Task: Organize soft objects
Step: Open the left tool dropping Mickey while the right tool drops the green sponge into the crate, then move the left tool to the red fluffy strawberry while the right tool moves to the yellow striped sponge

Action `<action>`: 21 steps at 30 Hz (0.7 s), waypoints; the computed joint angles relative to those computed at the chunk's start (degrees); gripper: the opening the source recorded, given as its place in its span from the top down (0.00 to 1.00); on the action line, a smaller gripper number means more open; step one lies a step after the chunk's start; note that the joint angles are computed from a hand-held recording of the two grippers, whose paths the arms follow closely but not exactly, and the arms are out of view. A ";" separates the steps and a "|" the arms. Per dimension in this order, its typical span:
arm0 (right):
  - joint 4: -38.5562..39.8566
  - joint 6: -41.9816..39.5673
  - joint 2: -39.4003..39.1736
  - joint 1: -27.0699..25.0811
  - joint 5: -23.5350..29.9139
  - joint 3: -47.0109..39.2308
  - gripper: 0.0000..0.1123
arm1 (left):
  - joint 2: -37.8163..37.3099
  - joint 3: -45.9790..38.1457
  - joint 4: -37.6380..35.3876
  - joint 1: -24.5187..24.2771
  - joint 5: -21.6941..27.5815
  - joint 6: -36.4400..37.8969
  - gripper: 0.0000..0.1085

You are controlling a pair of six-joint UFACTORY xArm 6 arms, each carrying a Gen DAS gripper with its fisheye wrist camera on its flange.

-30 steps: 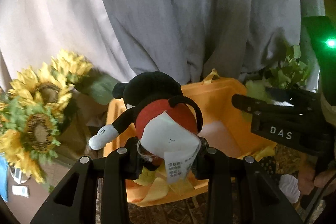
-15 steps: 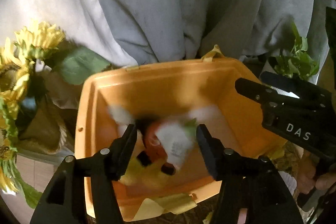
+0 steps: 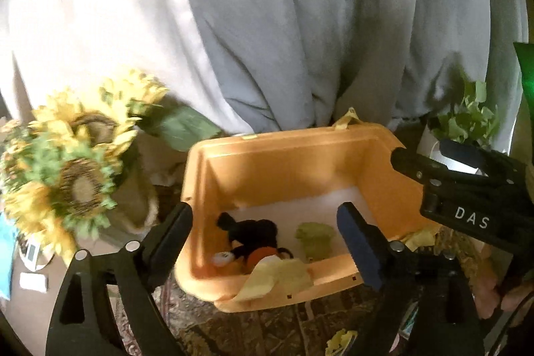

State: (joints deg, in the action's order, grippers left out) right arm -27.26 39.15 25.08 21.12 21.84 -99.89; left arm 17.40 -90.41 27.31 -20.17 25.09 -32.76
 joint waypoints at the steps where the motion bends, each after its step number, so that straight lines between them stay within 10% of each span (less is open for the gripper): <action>1: -0.74 0.81 -0.80 0.21 -0.08 0.84 0.25 | -1.30 1.39 1.91 0.01 -0.22 -1.96 0.16; 21: -24.33 21.31 -16.74 4.84 -5.69 20.95 0.24 | -26.90 28.23 34.25 -3.43 10.01 -39.05 0.09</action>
State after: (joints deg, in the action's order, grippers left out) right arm -51.59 60.46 8.35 25.97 16.14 -78.94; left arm -9.50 -62.18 61.56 -23.60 35.09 -71.81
